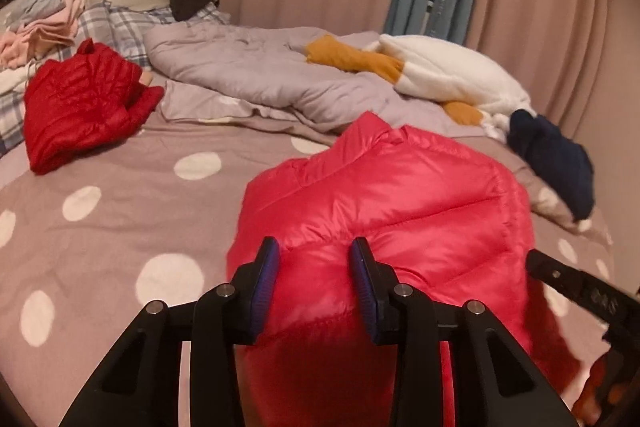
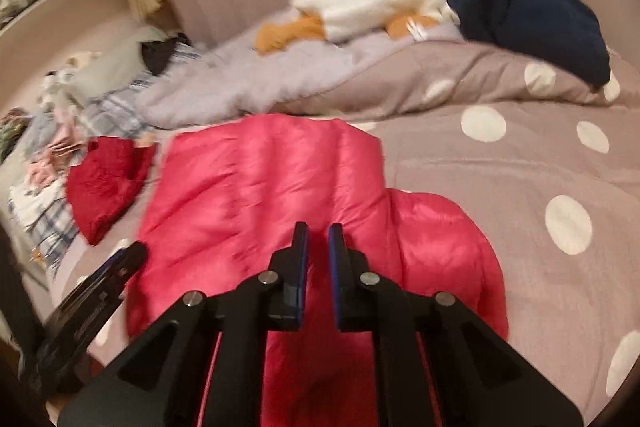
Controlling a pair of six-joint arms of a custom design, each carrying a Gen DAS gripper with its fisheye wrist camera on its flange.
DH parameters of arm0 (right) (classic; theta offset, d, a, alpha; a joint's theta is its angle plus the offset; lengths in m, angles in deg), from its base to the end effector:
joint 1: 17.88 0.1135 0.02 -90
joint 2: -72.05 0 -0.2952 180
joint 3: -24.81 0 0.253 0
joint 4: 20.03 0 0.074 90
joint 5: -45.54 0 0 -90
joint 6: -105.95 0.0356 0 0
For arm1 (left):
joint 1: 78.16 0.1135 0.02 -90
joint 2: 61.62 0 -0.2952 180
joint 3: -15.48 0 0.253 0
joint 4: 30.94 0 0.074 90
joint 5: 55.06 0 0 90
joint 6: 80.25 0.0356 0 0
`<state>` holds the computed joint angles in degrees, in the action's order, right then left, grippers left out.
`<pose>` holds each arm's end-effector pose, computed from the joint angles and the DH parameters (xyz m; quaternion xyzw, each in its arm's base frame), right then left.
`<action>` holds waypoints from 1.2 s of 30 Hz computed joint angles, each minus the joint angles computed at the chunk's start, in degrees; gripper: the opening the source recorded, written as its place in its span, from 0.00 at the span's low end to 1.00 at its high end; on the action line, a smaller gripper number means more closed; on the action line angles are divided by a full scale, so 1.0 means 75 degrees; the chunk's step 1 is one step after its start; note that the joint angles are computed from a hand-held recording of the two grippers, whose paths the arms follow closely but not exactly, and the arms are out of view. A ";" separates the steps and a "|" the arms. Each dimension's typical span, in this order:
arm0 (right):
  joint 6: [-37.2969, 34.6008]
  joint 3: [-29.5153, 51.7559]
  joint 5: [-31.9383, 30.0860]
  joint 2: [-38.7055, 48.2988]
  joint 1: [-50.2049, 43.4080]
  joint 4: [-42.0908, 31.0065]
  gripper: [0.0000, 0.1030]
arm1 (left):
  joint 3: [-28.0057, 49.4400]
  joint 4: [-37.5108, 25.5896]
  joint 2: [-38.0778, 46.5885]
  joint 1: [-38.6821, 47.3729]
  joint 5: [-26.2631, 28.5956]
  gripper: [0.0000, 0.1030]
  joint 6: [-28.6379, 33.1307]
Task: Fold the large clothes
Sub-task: 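Set the red jacket bundle down on the bedspread and press it with both tools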
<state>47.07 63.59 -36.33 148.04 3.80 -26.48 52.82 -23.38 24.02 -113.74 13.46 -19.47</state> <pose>0.2147 0.0799 0.1715 0.1033 0.9116 0.1161 0.3805 0.2085 -0.1331 0.1490 -0.0280 0.8960 -0.0764 0.4365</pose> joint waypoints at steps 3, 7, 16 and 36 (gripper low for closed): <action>0.0196 0.0492 -0.0879 0.1853 -0.0742 0.0499 0.02 | 0.0575 -0.0074 0.1264 -0.0678 -0.1243 0.36 0.0347; 0.0043 0.0683 0.0177 0.2637 -0.0358 0.0619 0.00 | 0.0559 0.0249 0.1476 -0.1014 -0.1670 0.36 0.0633; 0.0556 -0.0477 -0.0370 0.0855 -0.0544 0.0953 0.05 | -0.0580 -0.0076 -0.0768 -0.0343 -0.0123 0.36 0.0337; 0.0828 -0.1376 0.0360 0.1208 -0.0203 0.1503 0.04 | -0.0631 -0.0293 -0.0501 -0.0908 -0.0558 0.46 0.0256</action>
<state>53.28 53.27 -33.63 157.10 2.27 -15.20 48.09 -25.58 20.27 -120.55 9.28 -17.55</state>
